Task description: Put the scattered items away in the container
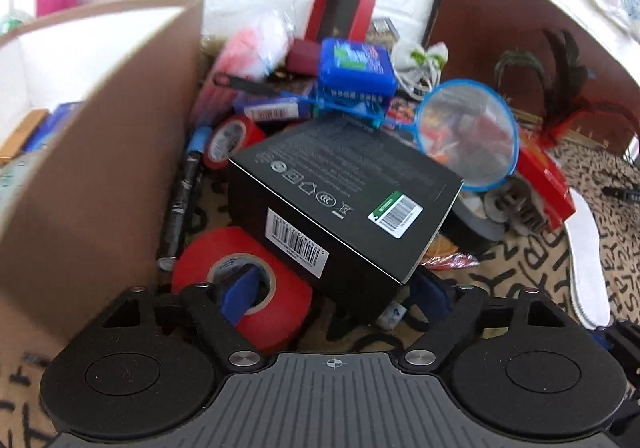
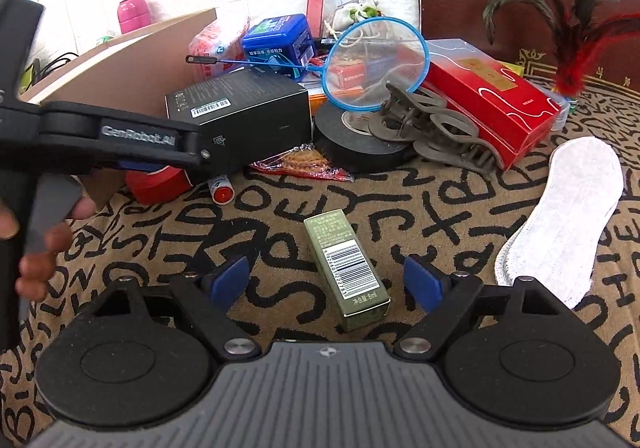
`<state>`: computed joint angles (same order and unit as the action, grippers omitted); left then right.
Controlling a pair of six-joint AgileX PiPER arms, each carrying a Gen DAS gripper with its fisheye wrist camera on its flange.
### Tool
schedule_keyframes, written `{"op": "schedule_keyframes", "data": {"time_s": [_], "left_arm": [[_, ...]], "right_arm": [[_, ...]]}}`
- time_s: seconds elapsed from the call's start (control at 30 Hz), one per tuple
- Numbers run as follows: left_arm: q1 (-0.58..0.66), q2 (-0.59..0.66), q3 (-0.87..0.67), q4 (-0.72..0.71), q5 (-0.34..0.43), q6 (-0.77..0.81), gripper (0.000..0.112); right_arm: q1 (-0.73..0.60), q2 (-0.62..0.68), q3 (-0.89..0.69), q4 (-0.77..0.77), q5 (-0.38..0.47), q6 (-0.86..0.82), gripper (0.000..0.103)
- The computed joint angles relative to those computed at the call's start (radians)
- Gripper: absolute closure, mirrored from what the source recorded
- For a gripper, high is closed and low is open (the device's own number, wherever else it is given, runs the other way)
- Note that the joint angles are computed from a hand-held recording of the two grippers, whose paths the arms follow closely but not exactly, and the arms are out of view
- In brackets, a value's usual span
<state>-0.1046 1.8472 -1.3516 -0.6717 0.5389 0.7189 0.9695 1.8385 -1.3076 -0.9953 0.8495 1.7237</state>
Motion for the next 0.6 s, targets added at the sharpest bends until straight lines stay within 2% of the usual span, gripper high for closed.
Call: {"op": "schedule_keyframes", "data": {"time_s": [0.07, 0.13, 0.27, 0.3, 0.43, 0.5, 0.57, 0.6], "left_arm": [[-0.020, -0.015, 0.008, 0.081, -0.012, -0.048, 0.036], [-0.016, -0.043, 0.036, 0.086, -0.009, -0.033, 0.051], [0.054, -0.097, 0.080, -0.024, 0.116, 0.054, 0.071], [0.062, -0.114, 0.094, -0.029, 0.147, 0.072, 0.066], [0.074, -0.198, 0.188, -0.055, 0.200, 0.148, 0.067], [0.104, -0.221, 0.210, -0.094, 0.276, 0.171, 0.065], [0.138, -0.264, 0.249, -0.140, 0.310, 0.188, 0.054], [0.159, -0.292, 0.271, -0.169, 0.315, 0.202, 0.045]], "right_arm": [[0.000, -0.001, -0.001, 0.004, 0.002, -0.002, 0.016], [0.002, -0.004, 0.001, 0.007, 0.005, 0.001, 0.016], [0.009, -0.013, 0.006, 0.012, 0.017, 0.011, 0.016], [0.013, -0.015, 0.006, 0.012, 0.022, 0.014, 0.016], [0.039, -0.030, 0.009, 0.002, 0.058, 0.033, 0.016], [0.057, -0.037, 0.006, -0.003, 0.086, 0.037, 0.016], [0.076, -0.047, 0.005, -0.012, 0.110, 0.039, 0.017], [0.084, -0.051, 0.002, -0.016, 0.119, 0.036, 0.017]]}}
